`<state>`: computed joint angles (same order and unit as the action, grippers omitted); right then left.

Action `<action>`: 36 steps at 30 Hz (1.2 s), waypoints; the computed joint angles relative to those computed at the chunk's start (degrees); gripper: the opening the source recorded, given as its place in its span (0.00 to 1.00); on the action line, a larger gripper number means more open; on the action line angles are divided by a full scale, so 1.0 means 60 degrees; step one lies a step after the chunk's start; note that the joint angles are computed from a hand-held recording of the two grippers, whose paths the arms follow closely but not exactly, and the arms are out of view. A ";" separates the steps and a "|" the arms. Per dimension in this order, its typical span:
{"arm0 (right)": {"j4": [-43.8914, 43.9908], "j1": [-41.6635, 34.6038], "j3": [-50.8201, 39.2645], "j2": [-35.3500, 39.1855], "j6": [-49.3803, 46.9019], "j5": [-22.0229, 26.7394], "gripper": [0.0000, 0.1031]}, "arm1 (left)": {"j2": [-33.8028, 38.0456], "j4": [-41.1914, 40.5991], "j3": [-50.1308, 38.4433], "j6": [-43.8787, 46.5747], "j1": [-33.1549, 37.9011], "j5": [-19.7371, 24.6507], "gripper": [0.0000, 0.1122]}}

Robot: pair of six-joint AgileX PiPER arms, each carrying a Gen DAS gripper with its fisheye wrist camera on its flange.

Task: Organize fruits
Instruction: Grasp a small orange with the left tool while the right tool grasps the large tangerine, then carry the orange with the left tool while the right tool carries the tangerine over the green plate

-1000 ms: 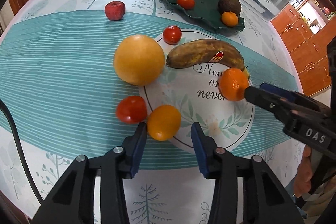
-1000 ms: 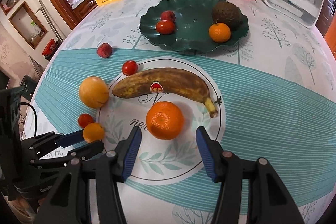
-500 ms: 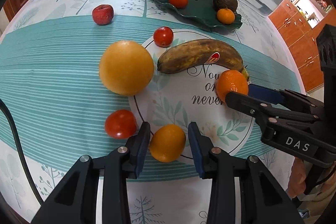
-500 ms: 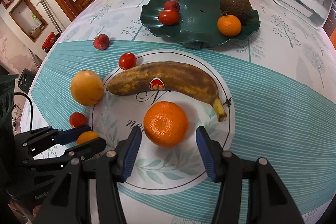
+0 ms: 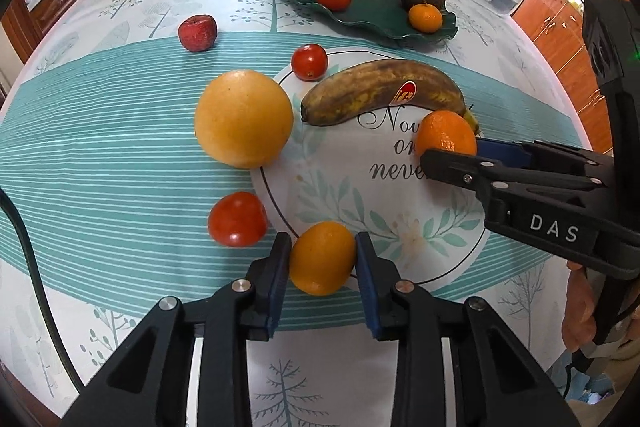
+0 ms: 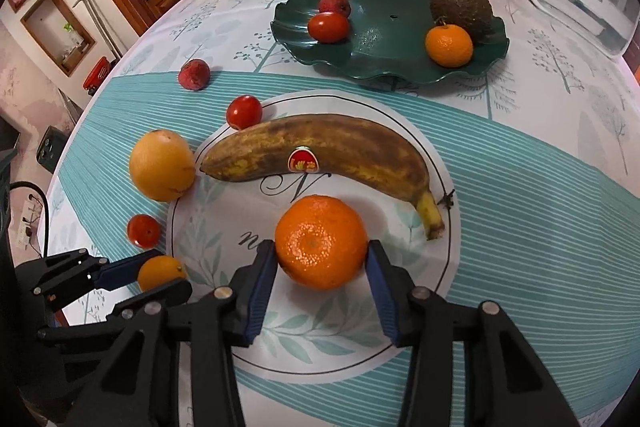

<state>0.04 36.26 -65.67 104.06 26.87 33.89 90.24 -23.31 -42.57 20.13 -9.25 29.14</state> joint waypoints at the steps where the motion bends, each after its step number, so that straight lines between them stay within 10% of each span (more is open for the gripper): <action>1: -0.0012 0.0019 -0.0008 -0.0006 0.0004 0.0027 0.43 | -0.0012 0.0046 -0.0001 -0.0083 0.0006 0.0025 0.27; 36: -0.2010 0.0697 -0.2351 -0.2296 0.0734 0.2490 0.43 | -0.1296 0.2753 -0.4984 -0.2703 -0.0018 0.3517 0.27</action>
